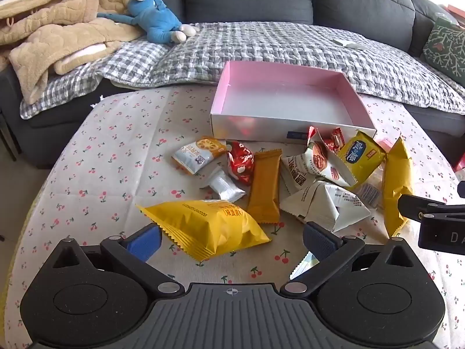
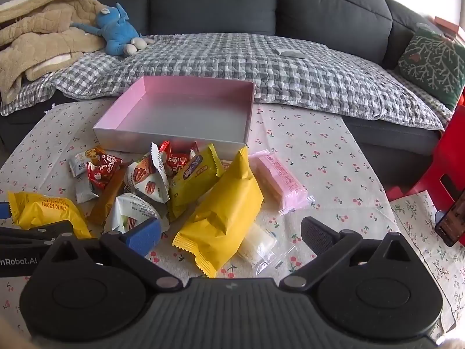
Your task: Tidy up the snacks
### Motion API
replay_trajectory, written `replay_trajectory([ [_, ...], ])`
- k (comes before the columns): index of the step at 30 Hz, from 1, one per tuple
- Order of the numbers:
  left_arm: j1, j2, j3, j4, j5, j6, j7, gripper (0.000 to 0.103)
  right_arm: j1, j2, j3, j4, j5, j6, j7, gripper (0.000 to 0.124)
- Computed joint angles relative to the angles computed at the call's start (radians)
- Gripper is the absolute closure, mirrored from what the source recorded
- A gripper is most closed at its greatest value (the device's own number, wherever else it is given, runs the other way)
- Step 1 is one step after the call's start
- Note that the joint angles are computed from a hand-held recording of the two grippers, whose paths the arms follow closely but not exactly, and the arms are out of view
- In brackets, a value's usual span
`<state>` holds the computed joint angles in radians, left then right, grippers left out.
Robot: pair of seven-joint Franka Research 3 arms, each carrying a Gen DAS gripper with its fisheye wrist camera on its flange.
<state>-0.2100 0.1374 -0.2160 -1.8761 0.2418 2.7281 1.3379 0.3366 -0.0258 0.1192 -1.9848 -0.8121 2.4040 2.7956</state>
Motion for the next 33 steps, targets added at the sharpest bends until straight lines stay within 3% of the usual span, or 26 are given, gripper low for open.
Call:
replay_trajectory([
  [3,0.001,-0.009,-0.002,-0.012,-0.003,0.008,0.007,0.000,-0.003,-0.003,-0.003,-0.006,0.006,0.014,0.003,0.021],
  [5,0.002,0.001,-0.005,0.013,-0.021,-0.035,0.016,0.000,0.002,0.013,-0.001,0.009,0.022,-0.004,-0.028,0.021],
  [12,0.009,-0.006,-0.004,-0.026,-0.046,0.003,0.010,0.000,0.009,0.020,-0.009,0.014,0.060,0.004,-0.074,0.021],
  [15,0.007,0.002,-0.004,0.006,-0.050,-0.034,0.012,0.000,0.008,0.020,-0.011,0.014,0.072,0.006,-0.085,0.021],
  [33,0.005,-0.006,-0.005,0.000,-0.049,-0.029,0.018,0.000,0.012,0.021,-0.009,0.012,0.069,-0.001,-0.085,0.021],
])
